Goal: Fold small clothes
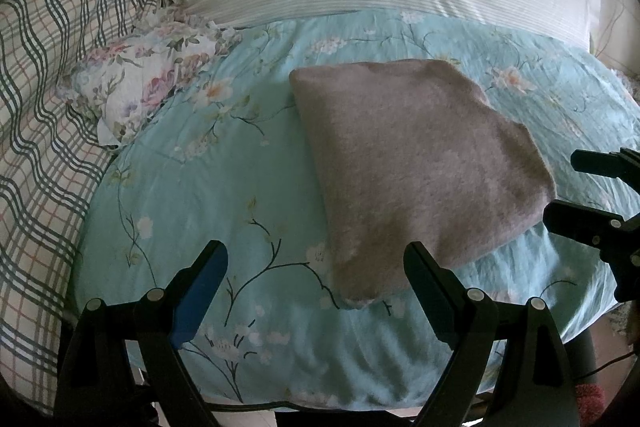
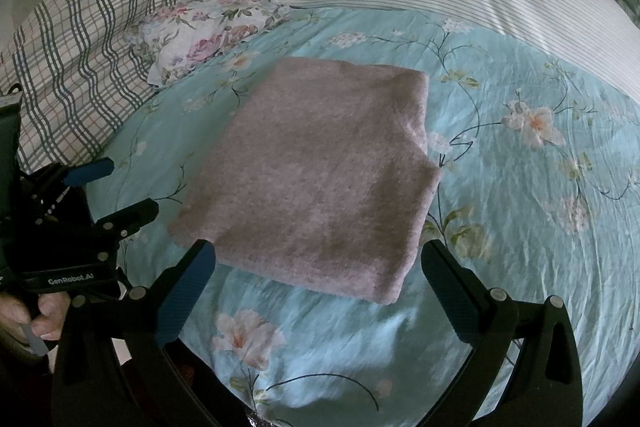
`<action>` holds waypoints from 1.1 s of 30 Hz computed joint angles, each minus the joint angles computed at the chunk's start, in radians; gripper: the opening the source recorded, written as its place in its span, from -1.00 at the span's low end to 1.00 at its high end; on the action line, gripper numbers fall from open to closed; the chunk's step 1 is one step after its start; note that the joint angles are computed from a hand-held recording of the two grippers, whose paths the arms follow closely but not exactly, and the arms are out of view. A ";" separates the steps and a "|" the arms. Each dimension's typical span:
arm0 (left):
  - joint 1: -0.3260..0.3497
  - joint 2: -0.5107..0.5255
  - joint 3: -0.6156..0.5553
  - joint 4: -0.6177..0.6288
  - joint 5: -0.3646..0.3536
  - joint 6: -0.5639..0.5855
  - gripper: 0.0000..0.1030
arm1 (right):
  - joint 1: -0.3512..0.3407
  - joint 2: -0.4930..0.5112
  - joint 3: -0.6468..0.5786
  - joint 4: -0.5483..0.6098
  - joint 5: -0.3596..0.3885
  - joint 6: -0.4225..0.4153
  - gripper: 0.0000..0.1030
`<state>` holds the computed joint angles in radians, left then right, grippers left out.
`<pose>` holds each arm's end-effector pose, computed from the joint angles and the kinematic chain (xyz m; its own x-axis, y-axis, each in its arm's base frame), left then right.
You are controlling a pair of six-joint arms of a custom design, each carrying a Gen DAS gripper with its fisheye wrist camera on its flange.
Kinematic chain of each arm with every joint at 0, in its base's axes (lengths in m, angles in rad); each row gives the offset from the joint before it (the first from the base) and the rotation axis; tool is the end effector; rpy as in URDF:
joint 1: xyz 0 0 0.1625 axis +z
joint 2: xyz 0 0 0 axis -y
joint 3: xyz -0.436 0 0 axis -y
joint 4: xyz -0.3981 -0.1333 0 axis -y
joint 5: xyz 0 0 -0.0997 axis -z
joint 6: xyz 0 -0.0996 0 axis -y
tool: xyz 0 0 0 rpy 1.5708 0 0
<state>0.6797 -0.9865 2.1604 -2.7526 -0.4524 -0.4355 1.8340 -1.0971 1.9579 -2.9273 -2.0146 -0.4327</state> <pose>-0.2445 -0.4841 0.1163 -0.5822 0.0390 -0.8121 0.5869 0.7114 -0.3866 0.2406 -0.5450 0.2169 -0.7439 -0.3904 0.5423 -0.5957 0.7552 -0.2734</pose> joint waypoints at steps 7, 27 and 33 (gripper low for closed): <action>0.000 0.000 -0.008 0.009 0.000 0.001 0.75 | 0.001 0.000 0.000 -0.001 -0.001 0.002 0.99; 0.002 0.013 -0.024 -0.005 0.004 0.019 0.76 | 0.000 0.001 -0.012 0.011 0.001 -0.002 0.99; -0.003 0.014 -0.023 0.004 0.010 0.003 0.76 | 0.002 0.002 -0.014 0.008 -0.001 -0.001 0.99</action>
<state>0.6770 -0.9726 2.1373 -2.7486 -0.4425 -0.4330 1.8359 -1.0947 1.9440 -2.9191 -2.0161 -0.4334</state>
